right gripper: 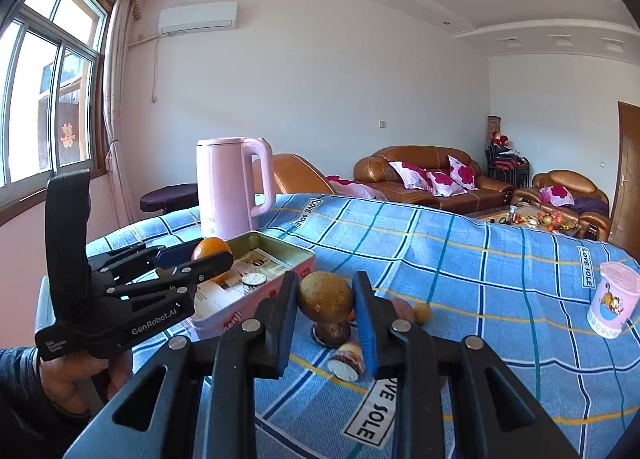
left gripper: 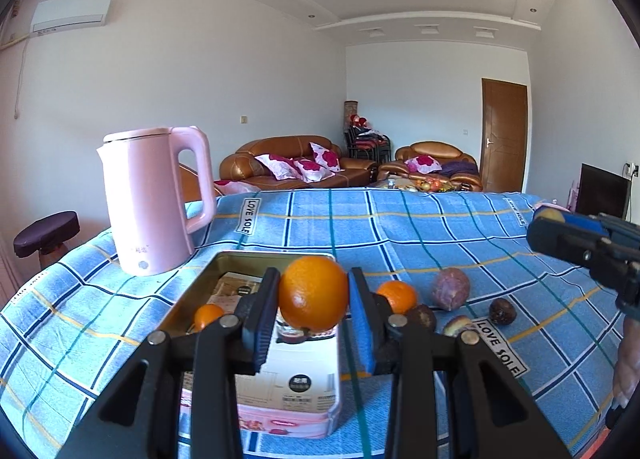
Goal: Organize fruits
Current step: 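Carry the orange over the tin with the left tool while the right tool brings the brown fruit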
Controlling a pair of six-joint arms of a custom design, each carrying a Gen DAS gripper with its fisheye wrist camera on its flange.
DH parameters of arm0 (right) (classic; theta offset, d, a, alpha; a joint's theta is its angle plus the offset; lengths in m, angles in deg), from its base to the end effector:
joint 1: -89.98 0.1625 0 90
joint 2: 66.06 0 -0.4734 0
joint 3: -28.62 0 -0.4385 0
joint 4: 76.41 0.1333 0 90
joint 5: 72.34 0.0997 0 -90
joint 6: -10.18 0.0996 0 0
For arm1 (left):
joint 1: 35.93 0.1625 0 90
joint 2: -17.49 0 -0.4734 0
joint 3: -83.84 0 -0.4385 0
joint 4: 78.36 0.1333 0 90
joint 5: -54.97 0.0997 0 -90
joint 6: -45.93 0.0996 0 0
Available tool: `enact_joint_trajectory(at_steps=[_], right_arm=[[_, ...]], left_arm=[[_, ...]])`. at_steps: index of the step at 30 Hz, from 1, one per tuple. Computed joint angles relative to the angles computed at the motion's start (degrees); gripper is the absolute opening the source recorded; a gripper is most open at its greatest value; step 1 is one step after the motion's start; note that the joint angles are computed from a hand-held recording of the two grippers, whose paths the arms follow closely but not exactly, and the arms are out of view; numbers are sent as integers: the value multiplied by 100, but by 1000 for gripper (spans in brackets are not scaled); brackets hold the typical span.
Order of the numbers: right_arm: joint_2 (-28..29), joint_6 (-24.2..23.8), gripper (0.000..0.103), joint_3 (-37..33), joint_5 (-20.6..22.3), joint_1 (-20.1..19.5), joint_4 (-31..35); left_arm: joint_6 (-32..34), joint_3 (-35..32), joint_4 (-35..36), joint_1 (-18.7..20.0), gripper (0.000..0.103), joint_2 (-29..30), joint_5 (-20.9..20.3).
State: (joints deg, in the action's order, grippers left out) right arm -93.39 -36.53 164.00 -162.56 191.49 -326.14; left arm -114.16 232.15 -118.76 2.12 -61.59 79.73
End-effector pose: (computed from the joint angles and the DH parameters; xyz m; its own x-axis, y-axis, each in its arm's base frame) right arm 0.2150 -0.3896 -0.0206 -0.5823 -0.5771 0.5727 -0.7985 0.2735 -0.5362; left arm -0.0461 -0.3202 0.1099 -0.7024 -0.0497 -0.7100 0.6583 0.3341 -0.6746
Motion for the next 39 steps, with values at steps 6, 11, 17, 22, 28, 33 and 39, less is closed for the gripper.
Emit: enact_joint_trajectory(at_steps=[6, 11, 17, 22, 28, 33, 39], right_arm=[[-88, 58, 29, -435, -268, 520, 853], [82, 71, 29, -854, -435, 732, 1405], [401, 92, 29, -1378, -676, 829, 1947], [620, 234, 29, -1700, -804, 837, 2290], [832, 387, 30, -1949, -923, 797, 2598], [914, 436, 30, -2039, -976, 765, 2708], [971, 440, 30, -2095, -1015, 756, 2805]], left_arm=[[176, -177, 360, 424, 36, -341, -47], [115, -404, 743, 870, 36, -358, -18], [105, -598, 1008, 1337, 36, -328, 84], [69, -681, 1185, 1547, 36, -381, 208], [-118, -789, 1478, 1696, 36, -375, 393], [-307, -905, 1739, 1744, 36, -260, 423], [-573, -1138, 2181, 1893, 36, -61, 524]])
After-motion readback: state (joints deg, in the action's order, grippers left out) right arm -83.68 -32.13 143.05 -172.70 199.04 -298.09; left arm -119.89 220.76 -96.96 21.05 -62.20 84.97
